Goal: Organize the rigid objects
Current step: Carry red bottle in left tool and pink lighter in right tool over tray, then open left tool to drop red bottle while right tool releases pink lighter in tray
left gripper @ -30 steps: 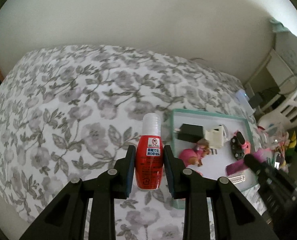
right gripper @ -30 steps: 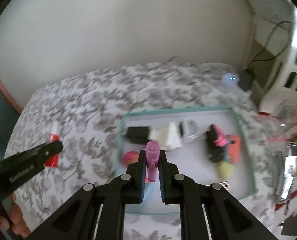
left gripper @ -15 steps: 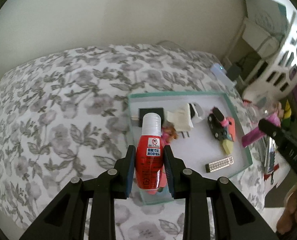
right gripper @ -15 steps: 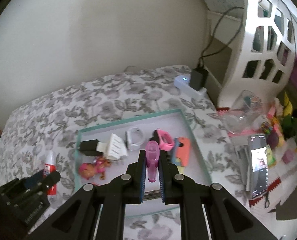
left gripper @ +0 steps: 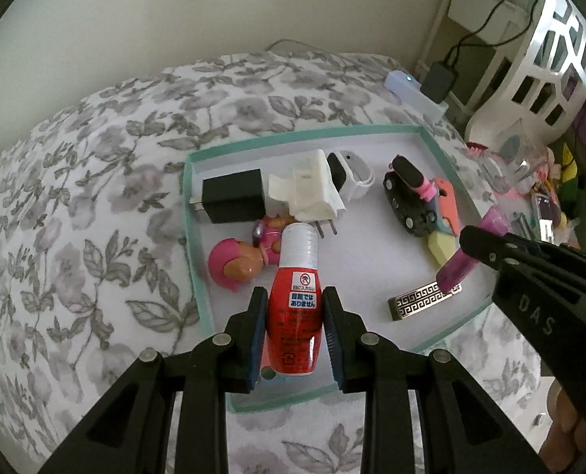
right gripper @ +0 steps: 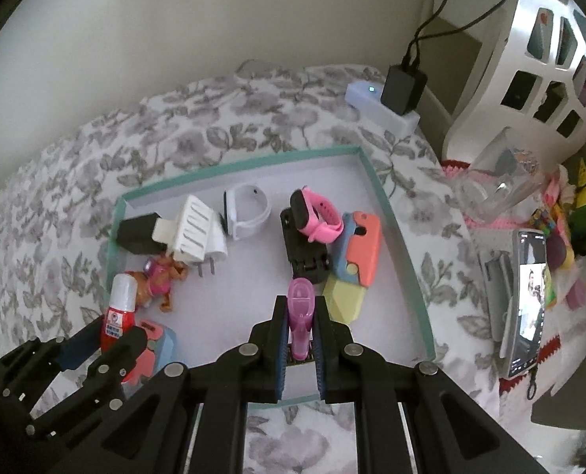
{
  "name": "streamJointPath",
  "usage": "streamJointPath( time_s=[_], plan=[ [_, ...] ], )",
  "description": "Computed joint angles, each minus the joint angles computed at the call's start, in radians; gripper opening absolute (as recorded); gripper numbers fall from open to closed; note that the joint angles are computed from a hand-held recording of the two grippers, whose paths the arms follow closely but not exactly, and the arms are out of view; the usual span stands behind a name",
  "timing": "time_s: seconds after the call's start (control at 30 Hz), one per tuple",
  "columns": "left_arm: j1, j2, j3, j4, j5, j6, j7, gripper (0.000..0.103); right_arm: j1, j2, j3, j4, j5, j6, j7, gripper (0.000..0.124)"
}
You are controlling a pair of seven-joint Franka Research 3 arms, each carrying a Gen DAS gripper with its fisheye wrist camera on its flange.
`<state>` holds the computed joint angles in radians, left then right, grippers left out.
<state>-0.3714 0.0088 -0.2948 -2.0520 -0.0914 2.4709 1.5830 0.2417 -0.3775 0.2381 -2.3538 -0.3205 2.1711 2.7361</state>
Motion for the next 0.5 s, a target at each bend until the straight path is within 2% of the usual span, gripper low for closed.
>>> streamJointPath(
  time_s=[0.5],
  plan=[
    [-0.007,0.04,-0.013,0.0,0.055,0.058,-0.019,0.029,0.01,0.037,-0.009,0.01,0.011,0.017,-0.021,0.012]
  ],
)
